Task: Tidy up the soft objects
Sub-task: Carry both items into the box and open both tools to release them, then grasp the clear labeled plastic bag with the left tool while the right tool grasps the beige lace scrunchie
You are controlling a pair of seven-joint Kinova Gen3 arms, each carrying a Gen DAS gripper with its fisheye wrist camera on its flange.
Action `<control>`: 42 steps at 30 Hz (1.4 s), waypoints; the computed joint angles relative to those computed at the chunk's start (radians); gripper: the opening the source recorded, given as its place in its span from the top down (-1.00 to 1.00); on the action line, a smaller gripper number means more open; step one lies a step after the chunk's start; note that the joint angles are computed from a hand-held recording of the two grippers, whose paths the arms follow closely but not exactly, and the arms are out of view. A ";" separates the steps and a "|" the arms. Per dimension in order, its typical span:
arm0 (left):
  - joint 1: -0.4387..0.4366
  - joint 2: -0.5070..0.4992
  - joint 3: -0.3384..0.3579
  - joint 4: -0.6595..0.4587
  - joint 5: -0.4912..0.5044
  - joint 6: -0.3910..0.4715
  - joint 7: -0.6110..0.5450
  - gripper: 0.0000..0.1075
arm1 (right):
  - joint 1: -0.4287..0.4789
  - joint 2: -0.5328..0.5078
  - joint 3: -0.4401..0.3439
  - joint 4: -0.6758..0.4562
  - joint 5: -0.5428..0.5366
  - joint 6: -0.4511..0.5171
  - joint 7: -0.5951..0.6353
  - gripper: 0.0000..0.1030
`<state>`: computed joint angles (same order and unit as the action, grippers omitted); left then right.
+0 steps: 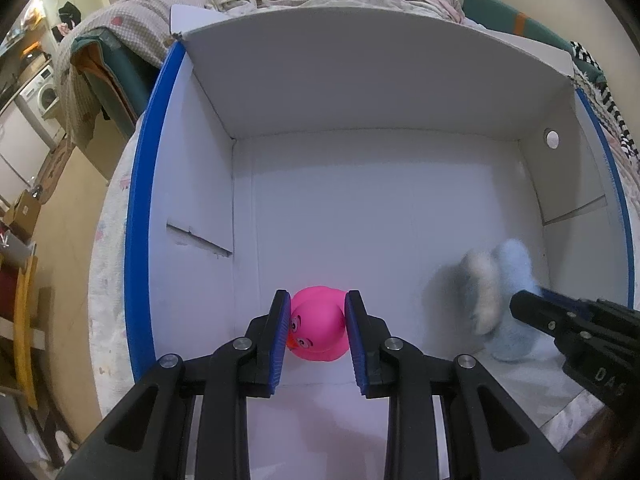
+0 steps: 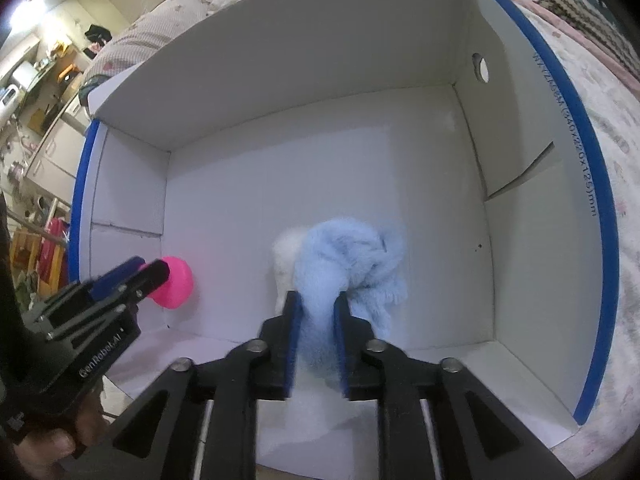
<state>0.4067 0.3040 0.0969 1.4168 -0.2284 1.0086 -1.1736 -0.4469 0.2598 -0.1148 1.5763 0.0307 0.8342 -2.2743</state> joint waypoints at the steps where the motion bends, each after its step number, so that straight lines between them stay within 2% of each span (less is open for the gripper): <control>1: -0.001 0.001 0.000 -0.001 0.003 0.001 0.000 0.53 | 0.000 -0.007 0.002 0.007 0.001 -0.003 -0.006 0.35; 2: -0.005 0.002 0.001 -0.002 0.007 0.001 -0.003 0.53 | 0.001 -0.014 0.002 0.012 0.002 -0.005 -0.009 0.02; 4: -0.006 0.002 0.000 -0.003 0.008 0.000 -0.005 0.52 | 0.009 -0.026 -0.001 0.026 -0.009 -0.029 -0.007 -0.42; 5: -0.008 0.003 0.001 -0.003 0.010 -0.001 -0.009 0.42 | 0.006 -0.033 0.001 0.035 -0.003 -0.048 -0.019 -0.43; 6: -0.009 0.001 0.003 -0.002 0.014 -0.002 -0.013 0.24 | 0.000 -0.040 0.004 0.042 0.011 -0.060 -0.034 -0.43; 8: -0.023 -0.009 0.010 0.007 0.040 -0.021 -0.035 0.12 | -0.004 -0.049 0.005 0.045 0.031 -0.069 -0.044 -0.51; 12: -0.029 -0.028 0.014 0.021 0.059 -0.044 -0.048 -0.10 | 0.001 -0.055 0.001 0.048 0.037 -0.089 -0.045 -0.56; 14: -0.026 -0.030 0.014 0.019 0.058 -0.040 -0.049 -0.15 | -0.006 -0.055 0.003 0.045 0.053 -0.091 -0.059 -0.57; 18: -0.003 -0.040 0.005 0.029 0.013 -0.040 -0.009 -0.16 | 0.001 -0.053 -0.001 0.041 0.045 -0.090 -0.056 -0.57; 25: -0.013 -0.085 0.009 0.058 0.005 -0.052 0.019 -0.16 | -0.017 -0.057 -0.001 0.040 0.066 -0.097 -0.085 -0.57; 33: -0.007 -0.166 0.025 0.098 -0.069 -0.052 0.055 -0.17 | -0.040 -0.112 -0.009 0.075 0.114 -0.115 -0.152 -0.57; 37: -0.046 -0.226 0.032 0.131 -0.032 -0.056 0.046 -0.18 | -0.055 -0.160 -0.025 0.104 0.160 -0.115 -0.205 -0.57; 40: -0.060 -0.259 0.044 0.158 -0.050 -0.046 0.073 -0.22 | -0.089 -0.191 -0.044 0.112 0.247 -0.084 -0.259 -0.57; 42: -0.070 -0.282 0.051 0.181 -0.057 -0.042 0.085 -0.22 | -0.089 -0.213 -0.068 0.128 0.267 -0.091 -0.265 -0.57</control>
